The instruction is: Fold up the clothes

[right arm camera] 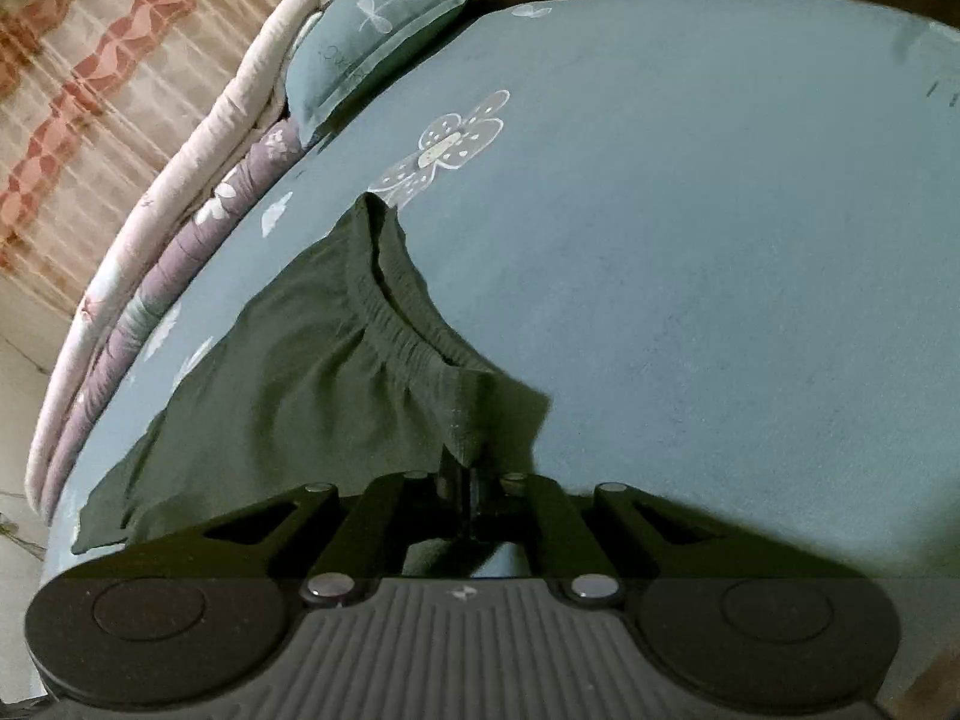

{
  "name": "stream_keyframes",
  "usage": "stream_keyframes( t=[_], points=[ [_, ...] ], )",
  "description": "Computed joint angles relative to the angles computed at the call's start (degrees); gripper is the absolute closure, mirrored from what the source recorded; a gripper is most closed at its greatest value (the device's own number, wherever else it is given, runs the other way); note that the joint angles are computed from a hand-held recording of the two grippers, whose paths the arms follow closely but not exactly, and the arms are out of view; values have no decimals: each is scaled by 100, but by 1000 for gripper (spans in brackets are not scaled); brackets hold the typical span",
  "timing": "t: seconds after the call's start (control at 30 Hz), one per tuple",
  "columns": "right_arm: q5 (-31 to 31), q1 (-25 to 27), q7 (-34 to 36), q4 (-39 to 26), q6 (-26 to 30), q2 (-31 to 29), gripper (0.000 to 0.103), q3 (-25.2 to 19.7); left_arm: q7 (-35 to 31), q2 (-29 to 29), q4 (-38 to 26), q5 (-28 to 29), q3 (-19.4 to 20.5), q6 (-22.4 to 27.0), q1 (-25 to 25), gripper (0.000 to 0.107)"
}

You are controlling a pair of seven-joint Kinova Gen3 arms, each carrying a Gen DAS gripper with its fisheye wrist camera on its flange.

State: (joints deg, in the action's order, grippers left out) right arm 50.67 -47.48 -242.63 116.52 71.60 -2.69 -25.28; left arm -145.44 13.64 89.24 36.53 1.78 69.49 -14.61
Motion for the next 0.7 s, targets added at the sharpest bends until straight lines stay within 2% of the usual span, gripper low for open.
stream_keyframes(
  t=[0.1,0.2,0.23,0.3,0.37,0.4,0.5,0.7],
  points=[
    [-386,-110,655,-367,243,32,98,193,-52,-31,-14,70,-33,11,-80,33],
    [-802,-12,1354,-996,942,232,86,74,-173,-74,3,250,-61,-17,-181,33],
    [-864,-34,1520,-1169,1175,294,86,71,-208,-74,6,297,-68,-43,-200,33],
    [-783,-326,1617,-1414,1604,402,86,208,-134,-2,-39,264,-75,-48,-181,33],
    [-526,-508,1663,-1526,1716,464,86,245,32,77,-91,57,-56,-48,-125,33],
    [-390,-440,1707,-1546,1632,484,83,150,104,108,-101,-81,-78,-48,-70,33],
    [-155,-423,1984,-1553,1023,533,81,273,12,72,-33,-50,-67,57,-209,33],
    [324,1056,2722,-1743,-375,856,81,-724,-278,88,-155,661,-113,266,-567,33]
  ],
)
